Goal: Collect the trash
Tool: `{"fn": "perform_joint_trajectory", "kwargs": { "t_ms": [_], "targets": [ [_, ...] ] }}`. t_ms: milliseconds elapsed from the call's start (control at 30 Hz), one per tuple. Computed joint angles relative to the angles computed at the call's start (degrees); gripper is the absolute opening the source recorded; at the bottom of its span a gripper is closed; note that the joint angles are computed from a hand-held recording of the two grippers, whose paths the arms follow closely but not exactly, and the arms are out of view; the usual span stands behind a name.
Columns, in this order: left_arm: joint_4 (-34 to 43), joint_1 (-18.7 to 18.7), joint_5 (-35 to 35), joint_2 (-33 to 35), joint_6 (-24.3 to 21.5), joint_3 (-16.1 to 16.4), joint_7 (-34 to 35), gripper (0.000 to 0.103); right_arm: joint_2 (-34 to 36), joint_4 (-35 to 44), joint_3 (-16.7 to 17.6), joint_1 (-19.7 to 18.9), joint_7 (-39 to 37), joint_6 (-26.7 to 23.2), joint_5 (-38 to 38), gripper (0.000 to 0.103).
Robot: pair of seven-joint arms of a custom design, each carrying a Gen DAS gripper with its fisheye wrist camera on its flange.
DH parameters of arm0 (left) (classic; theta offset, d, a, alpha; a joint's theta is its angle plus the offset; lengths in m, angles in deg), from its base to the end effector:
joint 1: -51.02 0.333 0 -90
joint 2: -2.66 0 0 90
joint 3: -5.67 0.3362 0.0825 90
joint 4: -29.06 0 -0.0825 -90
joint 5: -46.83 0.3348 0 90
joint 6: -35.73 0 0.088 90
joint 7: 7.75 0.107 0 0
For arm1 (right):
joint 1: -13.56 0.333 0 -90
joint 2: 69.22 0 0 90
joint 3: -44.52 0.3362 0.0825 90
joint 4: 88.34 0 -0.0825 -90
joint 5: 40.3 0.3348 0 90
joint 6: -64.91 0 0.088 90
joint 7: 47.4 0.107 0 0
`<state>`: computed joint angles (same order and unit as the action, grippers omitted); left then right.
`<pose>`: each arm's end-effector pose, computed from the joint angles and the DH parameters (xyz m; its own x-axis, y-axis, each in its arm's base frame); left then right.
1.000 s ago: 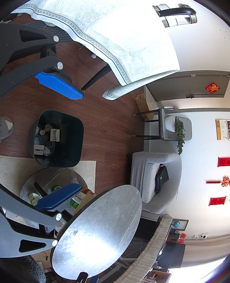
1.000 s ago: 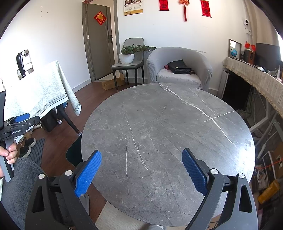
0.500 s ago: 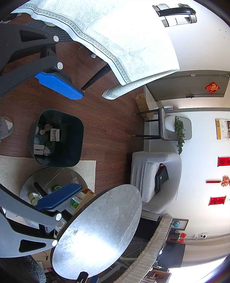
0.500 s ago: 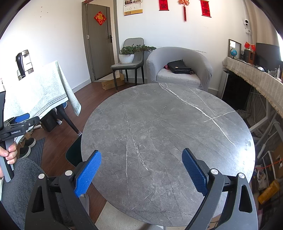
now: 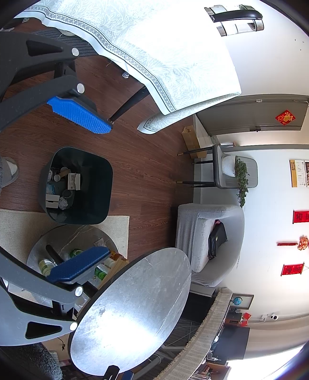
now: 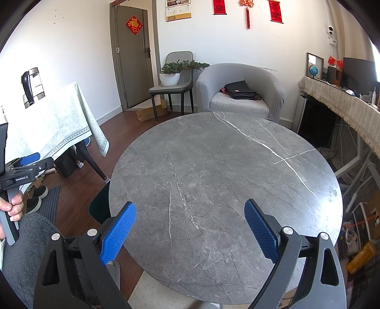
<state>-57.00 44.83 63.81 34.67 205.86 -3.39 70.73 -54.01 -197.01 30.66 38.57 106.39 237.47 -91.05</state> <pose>0.6960 -0.1787 0.4957 -0.2549 -0.9668 -0.0193 -0.5820 0.1693 -0.7953 0.5880 0.1892 0.4913 -0.0181 -0.9981 -0.0591 -0.6076 0.0579 -0.7921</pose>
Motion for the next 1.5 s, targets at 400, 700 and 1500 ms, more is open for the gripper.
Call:
{"fn": "perform_joint_trajectory", "kwargs": {
  "t_ms": [400, 700, 1500],
  "targets": [
    [-0.1, -0.1, 0.0, -0.1, 0.0, 0.1, -0.2, 0.098, 0.0, 0.0, 0.0, 0.1, 0.2, -0.1, -0.1, 0.093],
    [-0.2, -0.3, 0.1, -0.1, 0.0, 0.2, -0.4, 0.098, 0.0, 0.0, 0.3, 0.0, -0.2, -0.4, 0.2, 0.093],
    [0.0, -0.3, 0.2, 0.1, -0.1, 0.2, -0.5, 0.098, 0.2, 0.1, 0.2, 0.2, -0.7, -0.4, 0.8, 0.095]
  ]
}}
